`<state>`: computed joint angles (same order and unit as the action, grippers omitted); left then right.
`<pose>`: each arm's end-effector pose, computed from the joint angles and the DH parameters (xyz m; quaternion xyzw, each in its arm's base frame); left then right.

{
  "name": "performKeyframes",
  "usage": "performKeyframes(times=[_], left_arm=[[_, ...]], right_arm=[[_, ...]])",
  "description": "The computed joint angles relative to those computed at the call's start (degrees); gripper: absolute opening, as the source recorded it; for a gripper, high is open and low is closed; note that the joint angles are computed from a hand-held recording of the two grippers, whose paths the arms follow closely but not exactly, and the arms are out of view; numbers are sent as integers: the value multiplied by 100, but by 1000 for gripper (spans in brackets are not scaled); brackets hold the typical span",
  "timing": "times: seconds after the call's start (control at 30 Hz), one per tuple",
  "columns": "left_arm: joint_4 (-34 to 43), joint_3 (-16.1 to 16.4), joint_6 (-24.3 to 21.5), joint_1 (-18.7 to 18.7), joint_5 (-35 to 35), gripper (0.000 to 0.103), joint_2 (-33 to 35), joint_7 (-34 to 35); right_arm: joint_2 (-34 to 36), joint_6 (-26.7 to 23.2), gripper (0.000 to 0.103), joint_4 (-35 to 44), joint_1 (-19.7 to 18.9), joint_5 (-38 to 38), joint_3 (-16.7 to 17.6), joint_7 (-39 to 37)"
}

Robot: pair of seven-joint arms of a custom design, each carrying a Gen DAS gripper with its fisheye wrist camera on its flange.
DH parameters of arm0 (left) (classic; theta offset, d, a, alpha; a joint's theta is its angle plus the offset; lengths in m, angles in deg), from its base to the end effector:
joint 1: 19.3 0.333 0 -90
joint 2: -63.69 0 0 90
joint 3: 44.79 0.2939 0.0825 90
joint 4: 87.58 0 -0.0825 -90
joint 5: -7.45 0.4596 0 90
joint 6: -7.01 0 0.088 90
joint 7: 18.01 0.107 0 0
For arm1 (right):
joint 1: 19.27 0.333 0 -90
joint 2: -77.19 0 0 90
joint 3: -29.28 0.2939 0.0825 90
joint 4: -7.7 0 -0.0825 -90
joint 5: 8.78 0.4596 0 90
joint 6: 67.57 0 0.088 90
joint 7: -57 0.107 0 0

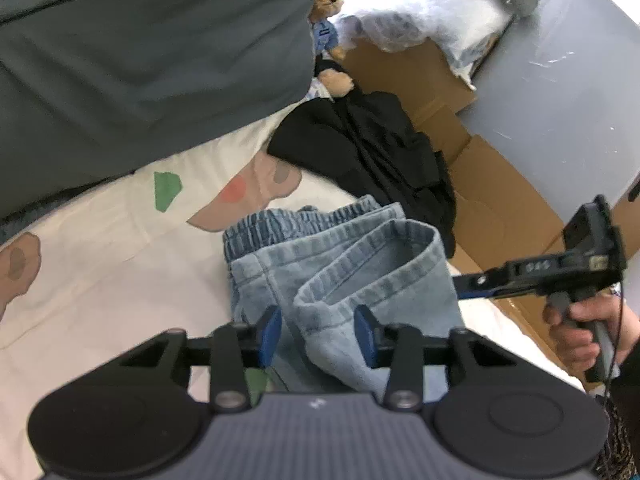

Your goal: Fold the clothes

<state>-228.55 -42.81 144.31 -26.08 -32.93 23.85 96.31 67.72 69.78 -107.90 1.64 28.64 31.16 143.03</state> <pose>0.4746 -0.0435 0.5711 -0.5956 0.6817 -0.4212 0.0551 0.5774 0.2486 0.5436 -0.6892 0.6219 0.0712 0.3649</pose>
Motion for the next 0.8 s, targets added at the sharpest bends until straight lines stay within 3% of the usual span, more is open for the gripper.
performKeyframes(times=[0.07,0.13,0.3,0.37,0.4,0.43,0.53,0.63,0.73,0.8], left_arm=[[-19,37,-55,-33,-19,53,-38,82],[-46,46,-105,-46,-26,56,-66,132],[-39,-2,-224,-75,3,63,-4,196],[-28,-12,-234,-114,-21,63,28,277],[-25,-1,-222,-143,-59,63,37,344],[-20,7,-210,-168,-93,64,48,408],[11,-10,-173,-184,-131,66,127,509],[55,-28,-175,-178,-139,66,218,572],[53,-33,-161,-170,-174,66,242,613],[44,-28,-179,-163,-198,62,241,620]], right_arm=[[35,-52,38,21,25,-15,15,-144],[94,-39,47,52,42,-57,46,-236],[233,-19,48,118,69,-200,133,-399],[260,-18,37,112,69,-310,168,-373],[235,8,6,84,60,-429,188,-295],[205,43,0,52,54,-521,200,-227],[-68,626,0,-232,100,-130,113,-437],[-214,1153,0,-363,45,-454,88,-108],[-201,1043,0,-322,97,-359,-69,-123],[-137,693,2,-243,158,-149,-147,-362]])
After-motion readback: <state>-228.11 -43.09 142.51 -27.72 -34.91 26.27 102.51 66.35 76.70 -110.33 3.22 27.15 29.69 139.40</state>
